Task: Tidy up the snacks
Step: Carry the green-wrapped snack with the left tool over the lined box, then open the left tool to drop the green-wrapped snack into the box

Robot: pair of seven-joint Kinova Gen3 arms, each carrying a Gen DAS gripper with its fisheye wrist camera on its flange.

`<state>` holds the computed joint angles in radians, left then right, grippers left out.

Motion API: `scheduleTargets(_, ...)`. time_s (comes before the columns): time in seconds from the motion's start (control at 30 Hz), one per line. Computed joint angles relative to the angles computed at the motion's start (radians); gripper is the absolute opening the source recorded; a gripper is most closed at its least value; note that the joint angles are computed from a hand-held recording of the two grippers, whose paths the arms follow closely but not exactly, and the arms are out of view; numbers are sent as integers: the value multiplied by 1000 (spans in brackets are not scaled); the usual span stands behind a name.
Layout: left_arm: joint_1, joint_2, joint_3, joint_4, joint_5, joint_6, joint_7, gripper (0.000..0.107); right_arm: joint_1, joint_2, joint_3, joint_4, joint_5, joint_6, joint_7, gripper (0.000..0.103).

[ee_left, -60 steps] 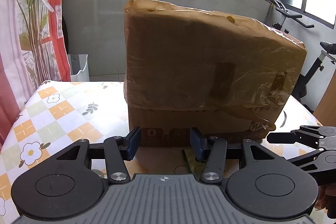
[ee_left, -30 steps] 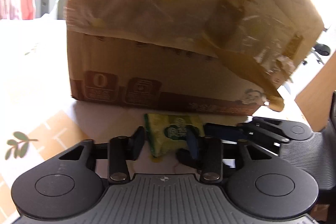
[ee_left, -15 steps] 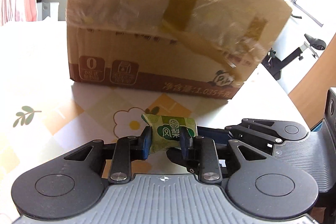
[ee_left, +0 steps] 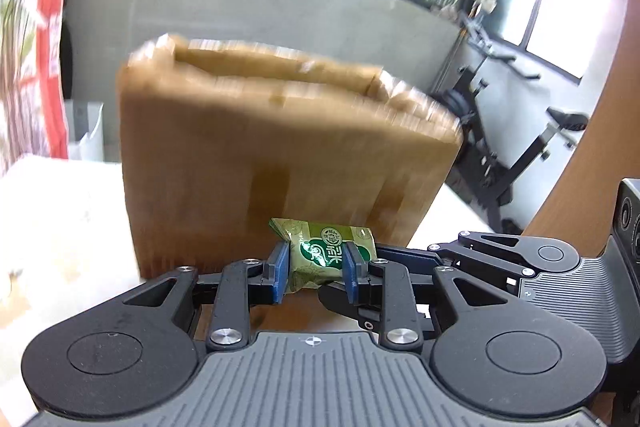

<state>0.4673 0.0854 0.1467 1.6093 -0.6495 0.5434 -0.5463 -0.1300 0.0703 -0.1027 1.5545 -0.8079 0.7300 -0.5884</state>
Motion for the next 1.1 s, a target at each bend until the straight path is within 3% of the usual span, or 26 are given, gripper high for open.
scheduleTargets(0.23, 17, 35, -1, -153, -46, 46, -68, 30, 19, 32, 5, -149, -8, 26, 2, 42)
scheduleTargets(0.4, 19, 97, -23, -291, 3, 66, -199, 30, 42, 104, -13, -284, 15, 37, -39, 42)
scheduleTargets(0.67, 15, 223, -80, -487, 138, 128, -368, 31, 36, 272, -49, -539, 175, 98, -208, 42)
scheduleTargets(0.83, 49, 272, -133, -546, 170, 168, -374, 32, 23, 311, -65, -588, 267, 116, -300, 42)
scheduleTargets(0.9, 75, 281, -156, -550, 147, 179, -364, 35, 30, 330, -73, -608, 278, 134, -332, 42)
scheduleTargets(1.03, 121, 283, -202, -548, 83, 216, -291, 62, 24, 325, -71, -600, 328, 125, -372, 43)
scheduleTargets(1.1, 114, 269, -202, -534, 74, 220, -269, 67, 27, 316, -69, -591, 339, 118, -395, 51)
